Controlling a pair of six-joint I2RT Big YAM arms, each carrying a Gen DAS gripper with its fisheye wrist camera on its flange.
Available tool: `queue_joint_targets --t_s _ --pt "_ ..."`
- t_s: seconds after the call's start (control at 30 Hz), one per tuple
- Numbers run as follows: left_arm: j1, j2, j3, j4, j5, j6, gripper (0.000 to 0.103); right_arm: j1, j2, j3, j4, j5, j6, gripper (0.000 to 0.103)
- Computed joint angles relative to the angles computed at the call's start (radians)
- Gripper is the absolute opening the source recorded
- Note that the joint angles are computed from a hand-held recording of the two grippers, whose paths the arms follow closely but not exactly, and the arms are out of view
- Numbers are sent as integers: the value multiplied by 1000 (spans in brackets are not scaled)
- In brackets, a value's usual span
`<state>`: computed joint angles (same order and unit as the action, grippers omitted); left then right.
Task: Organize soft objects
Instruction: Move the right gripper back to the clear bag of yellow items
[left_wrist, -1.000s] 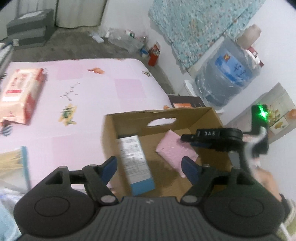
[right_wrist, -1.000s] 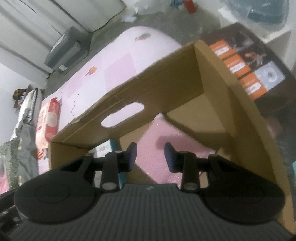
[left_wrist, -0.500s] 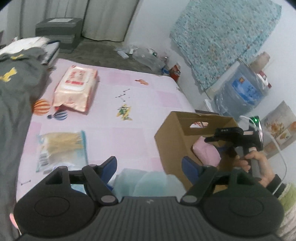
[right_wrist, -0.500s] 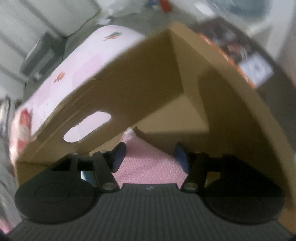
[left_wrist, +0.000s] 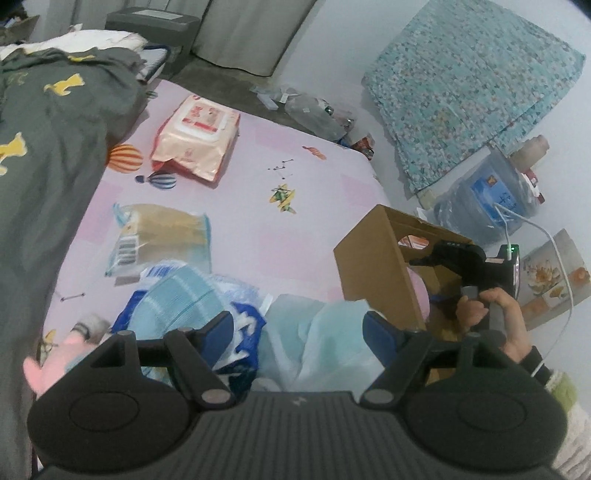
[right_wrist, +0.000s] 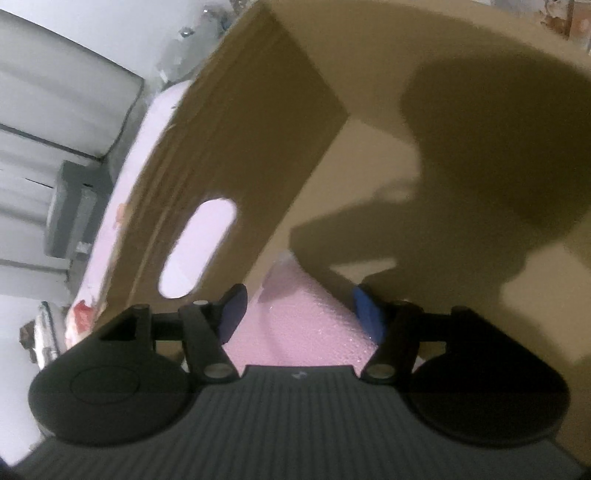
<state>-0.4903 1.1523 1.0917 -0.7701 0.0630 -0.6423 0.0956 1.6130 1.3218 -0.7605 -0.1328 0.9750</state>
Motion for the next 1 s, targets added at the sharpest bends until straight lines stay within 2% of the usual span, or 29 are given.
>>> queue_joint_targets --t_s 0.13,0.3,0.43,0.53,0.67,0.77,0.87,1.0 --pt "14 -41 -36 6 -7 1 78 11 -31 -10 11 36 -32 66" --pt "23 -89 -67 0 -49 28 78 -2 -104 -52 -12 16 -69 67" --pt "26 -135 -81 -27 -145 80 78 5 -161 -68 -28 -13 -121 67" --pt "27 -169 -86 -46 -236 121 78 17 -196 -47 -34 -38 -192 67" --pt "38 -181 -78 -55 -307 165 78 105 -207 31 -32 -80 -290 70" --pt "82 -139 -51 -61 -273 163 78 192 -160 132 -54 -153 -360 74" --pt "145 -66 -18 -58 -185 144 75 271 -76 244 -106 -247 -402 75" --pt "199 58 35 -60 -136 147 60 353 96 423 -223 -324 -401 75"
